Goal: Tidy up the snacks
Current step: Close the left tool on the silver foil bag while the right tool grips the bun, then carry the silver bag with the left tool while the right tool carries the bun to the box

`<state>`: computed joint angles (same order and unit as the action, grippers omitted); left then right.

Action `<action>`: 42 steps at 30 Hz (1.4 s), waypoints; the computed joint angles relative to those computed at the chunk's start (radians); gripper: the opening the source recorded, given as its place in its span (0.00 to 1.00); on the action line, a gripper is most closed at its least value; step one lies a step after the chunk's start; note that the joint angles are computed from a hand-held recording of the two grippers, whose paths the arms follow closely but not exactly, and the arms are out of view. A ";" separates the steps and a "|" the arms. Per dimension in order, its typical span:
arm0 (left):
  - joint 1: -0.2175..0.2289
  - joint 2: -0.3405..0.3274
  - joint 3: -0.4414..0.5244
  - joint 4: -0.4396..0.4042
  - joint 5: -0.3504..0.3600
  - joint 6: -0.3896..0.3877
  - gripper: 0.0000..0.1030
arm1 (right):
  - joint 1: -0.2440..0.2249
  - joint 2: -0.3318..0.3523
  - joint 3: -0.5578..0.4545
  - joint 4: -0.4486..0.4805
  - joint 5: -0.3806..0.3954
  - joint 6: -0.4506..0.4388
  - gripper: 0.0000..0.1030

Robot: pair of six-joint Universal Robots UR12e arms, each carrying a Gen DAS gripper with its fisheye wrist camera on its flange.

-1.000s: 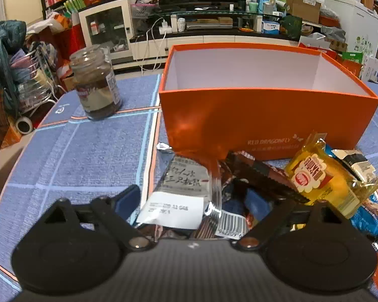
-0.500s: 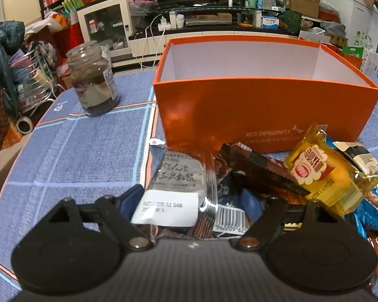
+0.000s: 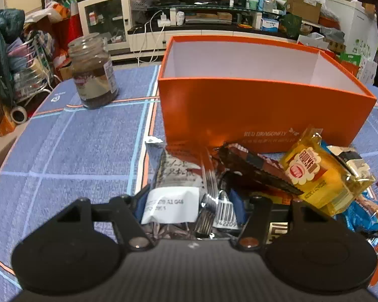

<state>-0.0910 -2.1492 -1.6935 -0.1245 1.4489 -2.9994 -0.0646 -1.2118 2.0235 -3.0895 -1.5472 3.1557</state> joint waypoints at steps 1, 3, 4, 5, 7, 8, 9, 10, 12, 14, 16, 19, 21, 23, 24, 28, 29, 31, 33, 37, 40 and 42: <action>0.001 0.002 -0.002 0.000 -0.004 -0.002 0.57 | 0.000 0.000 0.000 0.001 0.000 -0.002 0.22; 0.003 0.006 -0.007 0.004 -0.009 -0.007 0.57 | -0.001 0.001 -0.001 -0.001 0.002 -0.001 0.22; 0.005 0.008 -0.009 0.006 -0.011 -0.005 0.57 | -0.001 0.000 -0.001 -0.001 0.003 -0.002 0.22; 0.005 0.010 -0.011 0.010 -0.011 -0.006 0.57 | -0.001 0.000 -0.001 -0.001 0.005 -0.001 0.22; 0.008 0.015 -0.017 0.021 -0.012 -0.008 0.57 | -0.002 0.001 -0.001 -0.002 0.007 -0.003 0.22; 0.010 0.017 -0.019 0.026 -0.013 -0.006 0.57 | -0.003 0.001 -0.001 -0.002 0.008 -0.003 0.22; 0.011 0.020 -0.021 0.029 -0.013 -0.005 0.57 | -0.003 0.001 -0.001 -0.002 0.009 -0.004 0.22; 0.012 0.022 -0.023 0.032 -0.013 -0.005 0.57 | -0.003 0.001 -0.001 -0.002 0.008 -0.003 0.22; 0.013 0.026 -0.027 0.038 -0.010 -0.003 0.57 | -0.004 0.002 0.000 -0.004 0.008 -0.005 0.22; 0.015 0.029 -0.030 0.040 -0.009 -0.001 0.57 | -0.003 0.001 0.001 -0.008 0.005 -0.009 0.22; 0.016 0.032 -0.032 0.041 -0.010 0.000 0.57 | -0.002 0.000 0.004 -0.022 0.002 -0.014 0.22; 0.017 0.036 -0.036 0.049 -0.013 0.004 0.57 | 0.000 -0.005 0.010 -0.043 0.001 -0.017 0.22; 0.017 0.041 -0.042 0.058 -0.015 0.005 0.57 | 0.001 -0.009 0.014 -0.054 0.001 -0.014 0.22; 0.019 0.047 -0.048 0.068 -0.016 0.003 0.57 | 0.004 -0.012 0.017 -0.073 -0.015 -0.018 0.22; 0.020 0.049 -0.050 0.073 -0.018 0.003 0.57 | 0.007 -0.014 0.017 -0.080 -0.026 -0.024 0.22; 0.025 0.062 -0.064 0.096 -0.019 -0.002 0.57 | 0.010 -0.022 0.016 -0.095 -0.035 -0.024 0.22; 0.026 0.064 -0.067 0.102 -0.019 -0.004 0.57 | 0.011 -0.023 0.015 -0.096 -0.033 -0.023 0.22; 0.028 0.070 -0.075 0.112 -0.023 -0.003 0.57 | 0.013 -0.024 0.013 -0.094 -0.033 -0.023 0.22; 0.030 0.076 -0.081 0.121 -0.028 -0.007 0.57 | 0.017 -0.026 0.012 -0.089 -0.035 -0.023 0.22; 0.034 0.085 -0.091 0.141 -0.035 -0.019 0.57 | 0.023 -0.030 0.009 -0.081 -0.040 -0.021 0.22; 0.039 0.090 -0.097 0.153 -0.042 -0.037 0.57 | 0.029 -0.034 0.008 -0.088 -0.044 -0.013 0.22; 0.041 0.094 -0.102 0.163 -0.049 -0.052 0.57 | 0.035 -0.038 0.006 -0.102 -0.041 -0.001 0.22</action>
<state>-0.0500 -2.0555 -1.7957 0.0387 1.4003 -3.0509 -0.0299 -1.2500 2.0290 -3.1910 -1.5883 3.1546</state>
